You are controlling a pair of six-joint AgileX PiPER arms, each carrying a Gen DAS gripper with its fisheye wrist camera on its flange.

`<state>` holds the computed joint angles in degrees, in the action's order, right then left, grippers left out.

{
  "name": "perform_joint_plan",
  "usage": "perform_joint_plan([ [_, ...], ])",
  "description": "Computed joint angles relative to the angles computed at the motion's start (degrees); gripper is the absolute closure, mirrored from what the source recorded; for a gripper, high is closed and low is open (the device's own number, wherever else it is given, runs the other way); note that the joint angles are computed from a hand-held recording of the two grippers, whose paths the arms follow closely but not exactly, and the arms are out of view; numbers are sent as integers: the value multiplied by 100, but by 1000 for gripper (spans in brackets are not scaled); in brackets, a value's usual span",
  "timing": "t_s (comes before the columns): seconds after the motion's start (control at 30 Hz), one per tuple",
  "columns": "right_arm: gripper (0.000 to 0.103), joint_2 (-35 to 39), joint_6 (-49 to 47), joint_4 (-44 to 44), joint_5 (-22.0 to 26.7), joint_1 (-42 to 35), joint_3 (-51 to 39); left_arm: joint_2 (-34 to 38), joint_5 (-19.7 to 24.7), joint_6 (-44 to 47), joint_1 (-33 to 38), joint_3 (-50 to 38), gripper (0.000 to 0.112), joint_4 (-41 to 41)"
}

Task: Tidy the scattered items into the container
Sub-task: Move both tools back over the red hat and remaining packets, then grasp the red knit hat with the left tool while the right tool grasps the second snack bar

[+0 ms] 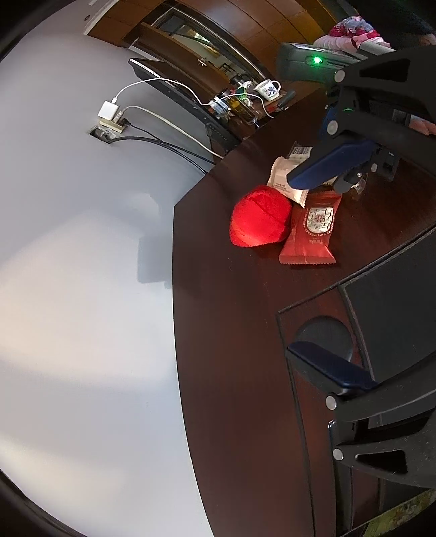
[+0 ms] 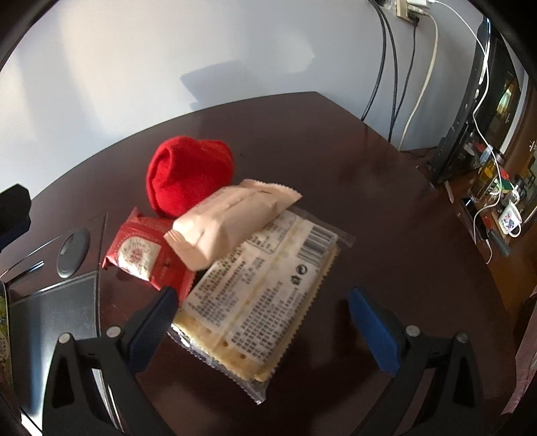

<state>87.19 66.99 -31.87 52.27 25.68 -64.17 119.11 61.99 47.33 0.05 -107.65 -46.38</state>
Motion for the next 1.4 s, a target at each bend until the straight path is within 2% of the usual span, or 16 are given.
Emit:
perform_joint_plan([
  [0.17,11,-210,-199,109,-68,-62,165,-24,-48,86,-189,-7,19,130],
  [0.4,24,-425,-337,189,-307,-163,420,-177,-769,28,-782,322,19,470],
  [0.57,24,-549,-343,158,-416,-214,568,73,-870,-235,-1172,-22,19,707],
  [0.67,24,-583,-343,151,-438,-213,602,377,-937,-624,-1475,-471,19,1181],
  [0.87,24,-722,-378,171,-567,-297,751,1186,-699,-1312,-1825,-1580,19,2053],
  [1.17,23,-745,-514,239,-756,-417,787,1483,-663,-1454,-1783,-1871,19,2083],
  [1.2,23,-744,-531,247,-767,-424,785,1567,-555,-1525,-1737,-2006,23,2022],
  [1.23,23,-746,-552,257,-779,-432,787,1625,-474,-1564,-1703,-2101,35,1976],
  [1.27,23,-745,-568,257,-777,-434,787,1636,-443,-1543,-1691,-2124,38,1958],
  [1.37,27,-771,-562,246,-784,-435,802,1614,-426,-1441,-1659,-2089,41,1892],
  [1.4,33,-771,-562,237,-771,-434,797,1583,-444,-1414,-1642,-2041,42,1857],
])
